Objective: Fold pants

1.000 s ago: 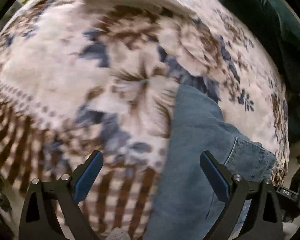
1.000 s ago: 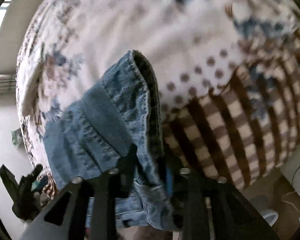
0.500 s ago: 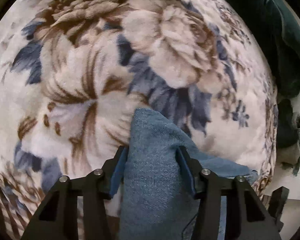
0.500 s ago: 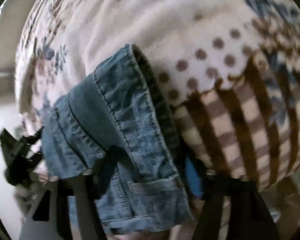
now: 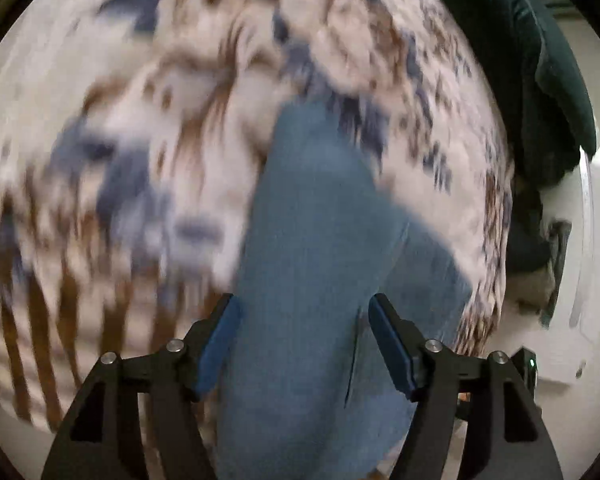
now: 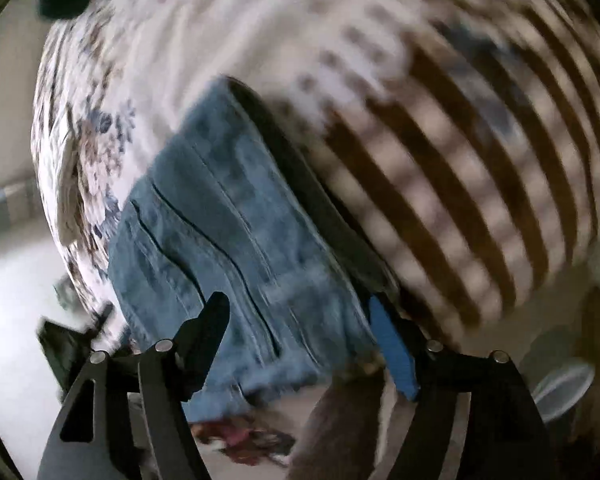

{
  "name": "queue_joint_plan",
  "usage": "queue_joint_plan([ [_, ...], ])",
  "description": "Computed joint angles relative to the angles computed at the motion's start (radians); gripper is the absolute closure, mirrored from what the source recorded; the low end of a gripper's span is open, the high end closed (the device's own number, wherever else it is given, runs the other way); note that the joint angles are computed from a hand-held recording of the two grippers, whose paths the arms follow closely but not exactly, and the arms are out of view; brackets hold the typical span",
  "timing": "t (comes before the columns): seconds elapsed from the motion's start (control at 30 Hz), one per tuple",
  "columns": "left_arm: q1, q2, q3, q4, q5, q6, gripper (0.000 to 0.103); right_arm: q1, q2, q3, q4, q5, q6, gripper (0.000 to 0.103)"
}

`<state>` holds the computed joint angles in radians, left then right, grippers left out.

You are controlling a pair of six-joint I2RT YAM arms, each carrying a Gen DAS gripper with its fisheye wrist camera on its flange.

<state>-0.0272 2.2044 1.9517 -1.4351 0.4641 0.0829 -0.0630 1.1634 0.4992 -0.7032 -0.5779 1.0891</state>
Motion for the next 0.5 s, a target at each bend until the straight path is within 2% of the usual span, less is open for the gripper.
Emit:
queue_joint_plan([
  [0.07,0.002,-0.082,-0.147,0.060,-0.032,0.040,0.037,0.038,-0.067,-0.076,0.045,-0.026,0.131,0.028],
  [0.13,0.003,-0.149,-0.243,0.136,-0.047,0.072,0.050,0.086,-0.086,-0.181,0.220,-0.083,0.276,0.028],
  [0.17,0.003,-0.167,-0.267,0.158,-0.057,0.088,0.056,0.114,-0.083,-0.221,0.301,-0.095,0.339,0.032],
  [0.2,-0.004,-0.180,-0.284,0.178,-0.082,0.099,0.059,0.169,-0.084,-0.278,0.447,-0.079,0.452,0.041],
  [0.23,-0.007,-0.176,-0.288,0.187,-0.101,0.109,0.059,0.204,-0.079,-0.304,0.528,-0.056,0.506,0.057],
  [0.33,-0.004,-0.119,-0.259,0.181,-0.120,0.128,0.057,0.254,0.014,-0.277,0.576,-0.012,0.493,0.060],
  [0.4,0.004,-0.085,-0.213,0.150,-0.076,0.122,0.050,0.271,0.035,-0.293,0.638,-0.004,0.497,0.057],
  [0.47,0.020,-0.084,-0.208,0.147,-0.045,0.106,0.042,0.290,0.049,-0.328,0.756,-0.013,0.478,0.036],
  [0.5,0.027,-0.089,-0.225,0.161,-0.021,0.100,0.041,0.313,0.066,-0.364,0.875,-0.012,0.507,0.032],
])
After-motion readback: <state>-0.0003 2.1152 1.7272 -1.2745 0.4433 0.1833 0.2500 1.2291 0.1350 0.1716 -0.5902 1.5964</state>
